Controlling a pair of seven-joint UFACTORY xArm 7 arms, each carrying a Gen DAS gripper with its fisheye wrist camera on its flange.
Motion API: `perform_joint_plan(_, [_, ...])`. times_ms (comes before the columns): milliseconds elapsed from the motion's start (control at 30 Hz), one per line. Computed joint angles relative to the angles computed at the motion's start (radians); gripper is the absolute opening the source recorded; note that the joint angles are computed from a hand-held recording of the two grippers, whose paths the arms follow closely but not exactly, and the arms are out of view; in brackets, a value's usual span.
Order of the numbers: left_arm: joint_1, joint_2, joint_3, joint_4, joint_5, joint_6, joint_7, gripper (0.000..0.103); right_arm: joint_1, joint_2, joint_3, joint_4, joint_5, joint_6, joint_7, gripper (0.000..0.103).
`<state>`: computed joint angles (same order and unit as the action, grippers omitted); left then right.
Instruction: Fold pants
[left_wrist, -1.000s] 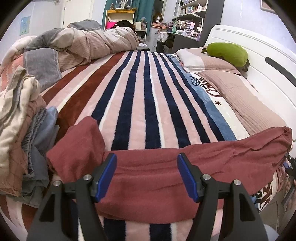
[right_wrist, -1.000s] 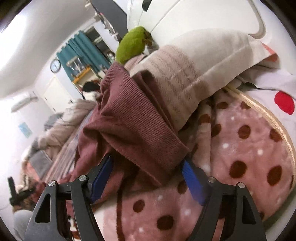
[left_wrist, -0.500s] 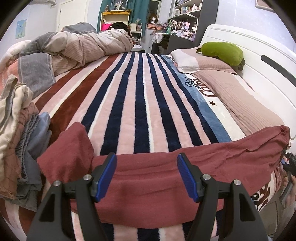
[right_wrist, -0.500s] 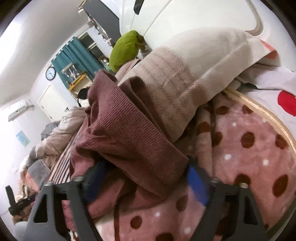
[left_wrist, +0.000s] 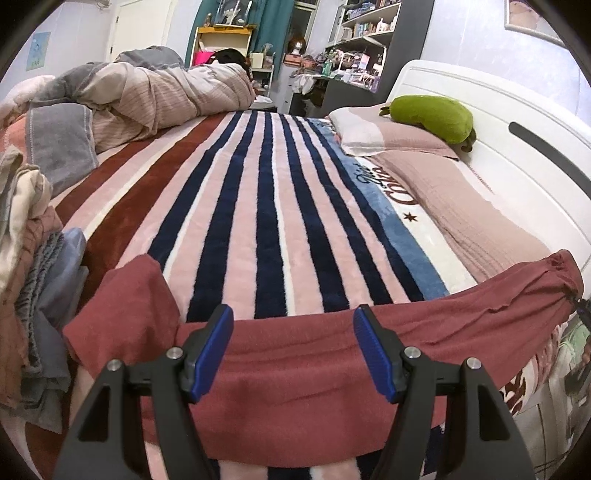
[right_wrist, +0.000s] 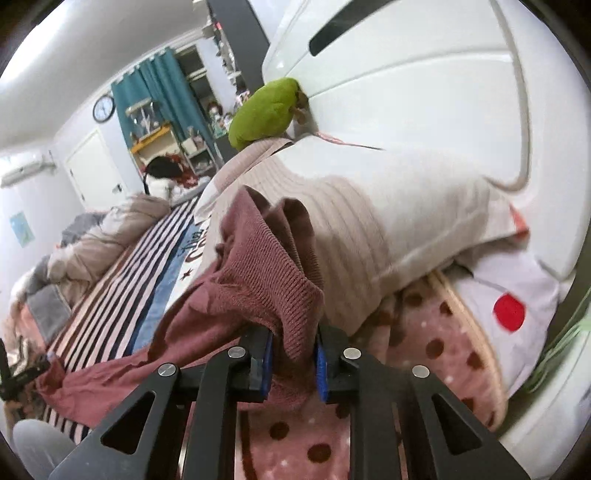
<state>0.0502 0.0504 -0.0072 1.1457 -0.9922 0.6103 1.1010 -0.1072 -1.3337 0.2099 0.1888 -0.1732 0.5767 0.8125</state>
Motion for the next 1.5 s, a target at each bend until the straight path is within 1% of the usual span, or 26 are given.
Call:
perform_joint_plan(100, [0.01, 0.007, 0.004, 0.01, -0.011, 0.028, 0.035, 0.064, 0.034, 0.068, -0.022, 0.082, 0.017, 0.05, -0.035, 0.012])
perform_joint_plan(167, [0.018, 0.01, 0.008, 0.011, -0.017, 0.04, 0.054, 0.064, 0.053, 0.135, -0.005, 0.157, 0.019, 0.089, -0.056, 0.012])
perform_joint_plan(300, [0.045, 0.025, 0.017, 0.025, -0.049, 0.073, 0.1, 0.064, 0.113, 0.296, 0.021, 0.331, 0.041, 0.195, -0.098, 0.013])
perform_joint_plan(400, [0.068, 0.029, 0.025, 0.032, -0.083, 0.11, 0.132, 0.064, 0.143, 0.433, 0.048, 0.453, 0.046, 0.229, -0.112, 0.013])
perform_joint_plan(467, [0.082, 0.027, 0.03, 0.03, -0.101, 0.128, 0.157, 0.064, 0.167, 0.535, 0.071, 0.531, 0.041, 0.233, -0.12, 0.013])
perform_joint_plan(533, [0.098, 0.027, 0.038, 0.032, -0.119, 0.154, 0.185, 0.064, 0.192, 0.661, 0.102, 0.619, 0.028, 0.212, -0.125, 0.013])
perform_joint_plan(600, [0.115, 0.026, 0.046, 0.035, -0.139, 0.184, 0.21, 0.064, 0.224, 0.76, 0.107, 0.676, 0.023, 0.18, -0.126, 0.013])
perform_joint_plan(700, [0.136, 0.026, 0.058, 0.039, -0.163, 0.227, 0.229, 0.064, 0.282, 0.962, 0.11, 0.785, 0.025, 0.105, -0.126, 0.013])
perform_joint_plan(800, [0.158, 0.025, 0.068, 0.038, -0.182, 0.273, 0.249, 0.064, 0.336, 1.158, 0.104, 0.902, 0.015, 0.072, -0.141, 0.013])
perform_joint_plan(900, [0.173, 0.021, 0.076, 0.032, -0.193, 0.305, 0.268, 0.064, 0.391, 1.34, 0.085, 1.037, 0.027, 0.091, -0.185, 0.013])
perform_joint_plan(967, [0.178, 0.02, 0.08, 0.029, -0.193, 0.314, 0.269, 0.064, 0.432, 1.45, 0.075, 1.136, -0.007, 0.136, -0.205, 0.013])
perform_joint_plan(1033, [0.183, 0.024, 0.081, 0.033, -0.188, 0.331, 0.269, 0.064, 0.467, 1.522, 0.06, 1.194, -0.011, 0.175, -0.23, 0.015])
perform_joint_plan(1067, [0.184, 0.02, 0.081, 0.027, -0.184, 0.337, 0.272, 0.064, 0.477, 1.538, 0.054, 1.196, 0.011, 0.178, -0.249, 0.02])
perform_joint_plan(1100, [0.184, 0.02, 0.081, 0.027, -0.179, 0.341, 0.276, 0.065, 0.483, 1.558, 0.05, 1.198, 0.044, 0.173, -0.269, 0.022])
perform_joint_plan(1133, [0.182, 0.02, 0.079, 0.027, -0.173, 0.343, 0.28, 0.068, 0.483, 1.57, 0.05, 1.191, 0.096, 0.167, -0.299, 0.026])
perform_joint_plan(1167, [0.179, 0.021, 0.076, 0.028, -0.166, 0.347, 0.285, 0.068, 0.483, 1.575, 0.05, 1.183, 0.142, 0.162, -0.333, 0.031])
perform_joint_plan(1200, [0.176, 0.023, 0.074, 0.03, -0.16, 0.352, 0.287, 0.068, 0.486, 1.575, 0.048, 1.168, 0.175, 0.151, -0.362, 0.033])
perform_joint_plan(1233, [0.172, 0.026, 0.07, 0.037, -0.153, 0.361, 0.288, 0.068, 0.493, 1.564, 0.043, 1.14, 0.195, 0.125, -0.383, 0.038])
perform_joint_plan(1267, [0.169, 0.027, 0.067, 0.039, -0.149, 0.366, 0.289, 0.068, 0.5, 1.556, 0.038, 1.126, 0.216, 0.105, -0.4, 0.047])
perform_joint_plan(1300, [0.162, 0.031, 0.061, 0.047, -0.139, 0.376, 0.287, 0.069, 0.5, 1.539, 0.038, 1.099, 0.262, 0.07, -0.43, 0.05])
perform_joint_plan(1333, [0.158, 0.031, 0.058, 0.049, -0.131, 0.378, 0.285, 0.069, 0.493, 1.512, 0.043, 1.059, 0.328, 0.023, -0.468, 0.053])
perform_joint_plan(1367, [0.147, 0.034, 0.05, 0.055, -0.115, 0.383, 0.282, 0.069, 0.485, 1.481, 0.049, 1.019, 0.402, -0.022, -0.512, 0.053])
perform_joint_plan(1400, [0.141, 0.034, 0.046, 0.056, -0.105, 0.387, 0.282, 0.07, 0.486, 1.455, 0.047, 0.99, 0.444, -0.051, -0.542, 0.053])
perform_joint_plan(1433, [0.134, 0.037, 0.041, 0.06, -0.094, 0.393, 0.279, 0.071, 0.478, 1.421, 0.055, 0.954, 0.452, -0.084, -0.549, 0.053])
perform_joint_plan(1467, [0.123, 0.043, 0.033, 0.068, -0.076, 0.408, 0.269, 0.071, 0.502, 1.381, 0.028, 0.915, 0.417, -0.111, -0.525, 0.053])
perform_joint_plan(1500, [0.117, 0.047, 0.029, 0.073, -0.064, 0.422, 0.26, 0.071, 0.51, 1.358, 0.017, 0.897, 0.361, -0.124, -0.48, 0.053])
